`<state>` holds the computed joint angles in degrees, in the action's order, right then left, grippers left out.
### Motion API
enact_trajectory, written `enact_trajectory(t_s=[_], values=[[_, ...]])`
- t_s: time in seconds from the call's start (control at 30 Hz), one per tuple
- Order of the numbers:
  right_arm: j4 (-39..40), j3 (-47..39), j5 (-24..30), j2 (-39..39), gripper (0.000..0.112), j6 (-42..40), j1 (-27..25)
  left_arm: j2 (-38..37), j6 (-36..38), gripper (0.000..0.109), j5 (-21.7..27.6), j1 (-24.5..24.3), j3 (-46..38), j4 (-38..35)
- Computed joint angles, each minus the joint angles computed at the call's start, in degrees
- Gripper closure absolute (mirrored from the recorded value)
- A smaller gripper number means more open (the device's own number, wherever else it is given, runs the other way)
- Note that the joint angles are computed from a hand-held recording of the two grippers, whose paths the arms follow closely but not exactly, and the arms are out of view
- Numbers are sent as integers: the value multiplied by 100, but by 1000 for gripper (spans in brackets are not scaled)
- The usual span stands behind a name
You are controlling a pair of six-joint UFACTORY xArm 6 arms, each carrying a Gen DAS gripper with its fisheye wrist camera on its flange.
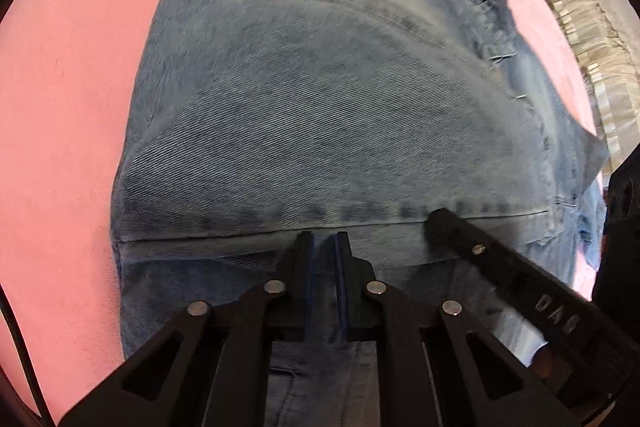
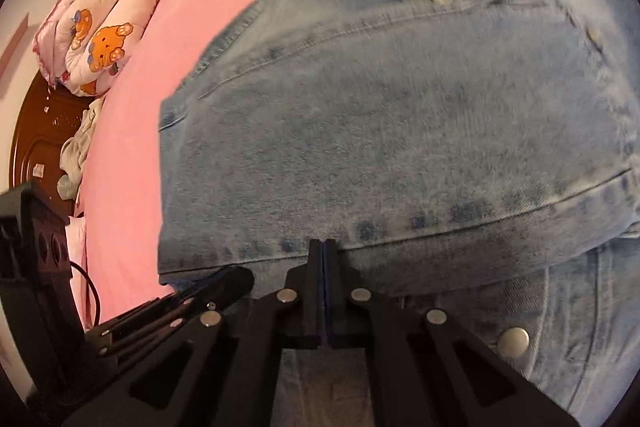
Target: Fold large clothes
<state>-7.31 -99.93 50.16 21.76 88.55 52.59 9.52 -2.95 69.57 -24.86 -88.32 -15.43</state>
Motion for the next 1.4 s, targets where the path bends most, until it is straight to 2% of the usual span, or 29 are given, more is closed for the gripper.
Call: enact_trajectory(t_s=[0.03,0.13,0.2,0.3,0.4,0.47,0.53,0.57,0.63,0.67,0.77,0.87,0.93,1.03,1.1,1.3,1.4], values=[[-10,144,-88,-74,112,21,-8,-21,-33,101,-63,18,76,-6],[-37,437,154,-340,112,-101,-22,-46,-152,101,-75,113,150,-64],[-129,872,124,-690,112,41,-47,-20,-177,101,-8,177,92,16],[-323,1197,767,-1115,112,240,-61,29,-100,101,191,291,-33,216],[-466,1871,697,-1683,112,673,-93,85,48,102,404,455,-158,221],[-485,2129,841,-1948,112,751,-94,71,74,102,463,569,-157,103],[-357,2499,594,-2233,112,842,-135,52,92,103,462,657,-124,9],[-339,2489,797,-2291,112,925,-141,53,75,104,457,690,-112,-19],[-386,2350,1598,-2362,112,1002,-104,57,1,104,442,743,-84,-104],[-396,2388,1717,-2449,112,1079,-102,62,-50,104,434,757,-72,-128],[-425,2895,1276,-2848,112,1472,-106,49,-33,104,442,728,-57,-6],[-377,2374,1794,-2520,112,1144,-86,17,64,104,550,656,-131,71],[-428,1952,1884,-2189,112,990,-72,69,62,104,666,562,-295,40],[-481,1600,1598,-1862,112,793,-88,222,59,104,822,519,-611,-165],[-461,1445,1121,-1631,112,558,-159,394,249,103,934,494,-864,-431],[-41,550,-163,-518,112,-485,-353,1205,407,103,649,271,-1742,-466],[125,96,-327,-46,112,-816,-459,1710,358,103,532,315,-2296,-605]])
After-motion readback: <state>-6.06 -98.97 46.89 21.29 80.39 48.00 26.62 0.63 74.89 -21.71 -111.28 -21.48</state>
